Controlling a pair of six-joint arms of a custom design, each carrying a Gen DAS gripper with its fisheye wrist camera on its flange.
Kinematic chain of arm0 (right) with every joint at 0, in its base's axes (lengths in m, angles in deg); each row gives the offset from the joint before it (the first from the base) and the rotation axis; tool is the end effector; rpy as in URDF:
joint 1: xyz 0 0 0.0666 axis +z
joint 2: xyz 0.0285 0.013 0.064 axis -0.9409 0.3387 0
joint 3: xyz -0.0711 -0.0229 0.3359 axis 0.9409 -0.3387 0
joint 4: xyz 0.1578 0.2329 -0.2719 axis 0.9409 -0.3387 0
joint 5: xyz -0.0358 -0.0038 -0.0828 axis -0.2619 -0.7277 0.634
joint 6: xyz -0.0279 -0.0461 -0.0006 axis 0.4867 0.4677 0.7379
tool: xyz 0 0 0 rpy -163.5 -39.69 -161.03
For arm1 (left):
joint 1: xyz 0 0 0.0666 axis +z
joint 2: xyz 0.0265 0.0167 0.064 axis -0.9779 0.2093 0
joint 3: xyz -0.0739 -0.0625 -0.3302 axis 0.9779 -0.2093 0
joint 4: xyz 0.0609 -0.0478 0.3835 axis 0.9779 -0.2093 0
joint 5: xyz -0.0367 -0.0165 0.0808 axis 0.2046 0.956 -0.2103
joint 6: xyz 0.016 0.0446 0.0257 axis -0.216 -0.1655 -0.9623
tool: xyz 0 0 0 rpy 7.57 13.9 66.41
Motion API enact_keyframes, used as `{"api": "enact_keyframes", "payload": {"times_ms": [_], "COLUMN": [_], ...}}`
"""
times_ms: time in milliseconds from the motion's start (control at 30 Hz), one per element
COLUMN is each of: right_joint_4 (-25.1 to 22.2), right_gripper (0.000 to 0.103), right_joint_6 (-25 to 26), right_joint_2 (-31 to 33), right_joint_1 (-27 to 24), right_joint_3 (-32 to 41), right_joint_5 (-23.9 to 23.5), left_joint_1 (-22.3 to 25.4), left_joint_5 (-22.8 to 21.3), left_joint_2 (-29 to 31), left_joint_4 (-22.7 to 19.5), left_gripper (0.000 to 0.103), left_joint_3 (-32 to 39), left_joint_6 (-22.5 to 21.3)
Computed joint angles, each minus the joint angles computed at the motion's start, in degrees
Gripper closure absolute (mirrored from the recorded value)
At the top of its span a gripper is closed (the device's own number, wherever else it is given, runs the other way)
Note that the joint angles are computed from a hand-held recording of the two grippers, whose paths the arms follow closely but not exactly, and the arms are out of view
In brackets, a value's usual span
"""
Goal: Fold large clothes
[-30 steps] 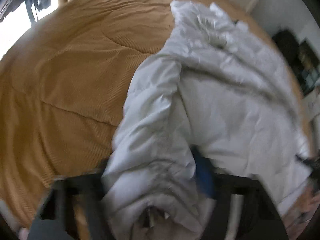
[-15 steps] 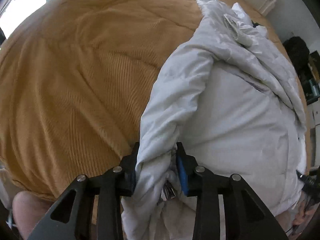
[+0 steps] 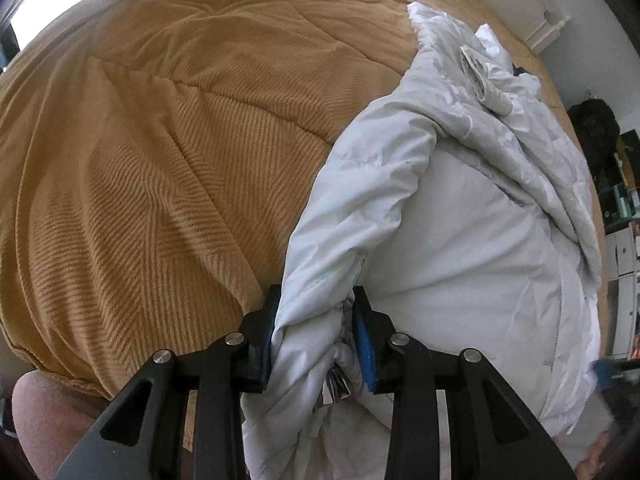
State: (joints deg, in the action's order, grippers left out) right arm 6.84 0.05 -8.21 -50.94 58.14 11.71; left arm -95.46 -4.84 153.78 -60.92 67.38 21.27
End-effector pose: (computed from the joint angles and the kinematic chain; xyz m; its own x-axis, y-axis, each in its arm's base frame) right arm 0.3275 0.1177 0.5062 -0.8492 0.3654 -0.3813 0.1963 0.8887 0.4143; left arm 0.3455 -0.1131 0.4161 -0.9306 -0.2687 -0.2486 -0.2024 0.9435 -0.2624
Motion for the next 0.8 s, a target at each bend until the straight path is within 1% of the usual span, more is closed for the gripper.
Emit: {"api": "enact_keyframes", "payload": {"times_ms": [33, 67, 100, 133, 167, 233, 300, 333, 367, 400, 433, 467, 500, 533, 567, 600, 633, 667, 700, 800], "right_joint_4": [-0.5, -1.8, -3.4, -5.4, -5.4, -5.9, -8.2, -8.1, -7.7, -8.1, -8.0, -8.1, -9.1, -10.3, -9.6, -8.3, -7.4, -6.6, -5.7, 1.3], "right_gripper": [0.045, 0.047, 0.049, 0.063, 0.074, 0.081, 0.081, 0.078, 0.069, 0.059, 0.054, 0.033, 0.010, 0.006, 0.005, 0.004, 0.004, 0.004, 0.004, 0.004], "right_joint_6": [-0.2, -0.4, -0.6, -0.5, -0.2, 0.3, 0.2, 0.0, 0.4, 1.1, 1.6, 1.6, 0.5, -1.8, -2.8, -2.6, -1.5, -1.4, -2.0, -4.5], "right_joint_2": [1.9, 3.5, 4.7, 4.9, 4.2, 2.0, 1.0, -0.1, -1.4, -2.3, -3.4, -4.2, -4.7, -4.9, -6.2, -7.5, -8.0, -7.7, -7.2, -5.8], "right_joint_1": [0.0, 0.2, 0.4, 0.4, 0.2, -1.9, -3.7, -5.1, -6.0, -6.2, -6.2, -6.4, -5.9, -4.7, -4.2, -4.7, -6.7, -7.3, -7.2, -9.0], "right_joint_3": [-0.9, -1.4, -1.6, -3.1, -4.4, -6.2, -5.2, -5.2, -5.2, -4.8, -4.4, -4.5, -4.3, -4.0, -4.8, -6.1, -7.7, -8.7, -9.3, -13.1], "right_joint_5": [-2.0, -2.0, -0.9, 2.0, 3.8, 4.3, 5.3, 4.8, 3.9, 4.3, 5.8, 6.5, 8.4, 11.7, 13.7, 13.0, 8.8, 5.6, 3.5, -5.2], "left_joint_1": [0.4, 0.6, 0.6, 0.8, 0.8, 0.4, 0.0, -0.1, 0.0, 0.1, 0.3, 0.4, 0.7, 0.8, 0.7, 0.4, 0.1, -0.4, -0.8, -1.6], "left_joint_5": [0.6, 1.0, 1.2, 1.4, 1.3, 0.6, -0.1, -0.3, -0.1, 0.1, 0.5, 0.8, 1.3, 1.5, 1.4, 0.8, 0.3, -0.6, -1.0, -2.2], "left_joint_2": [-0.3, -0.5, -0.8, -0.9, -0.9, -0.8, -0.7, -0.7, -0.9, -0.8, -0.9, -1.0, -1.2, -1.3, -1.4, -1.2, -1.1, -0.8, -0.5, -0.1], "left_joint_4": [0.2, 0.4, 0.5, 0.7, 0.8, 0.7, 0.4, 0.3, 0.2, 0.5, 0.6, 0.8, 0.9, 1.0, 1.0, 0.8, 0.6, 0.2, 0.1, -0.2], "left_gripper": [0.068, 0.068, 0.068, 0.068, 0.068, 0.068, 0.068, 0.068, 0.068, 0.068, 0.068, 0.068, 0.067, 0.067, 0.067, 0.067, 0.066, 0.066, 0.066, 0.067], "left_joint_3": [-0.4, -0.5, -0.9, -1.1, -1.2, -1.1, -0.7, -0.6, -0.6, -0.6, -0.6, -0.6, -0.8, -0.8, -0.9, -0.7, -0.5, -0.1, 0.2, 0.7], "left_joint_6": [-0.2, -0.4, -0.3, -0.5, -0.6, -0.7, -0.5, -0.5, -0.7, -0.7, -0.7, -0.7, -0.7, -0.8, -1.0, -1.4, -1.5, -1.7, -1.7, -1.3]}}
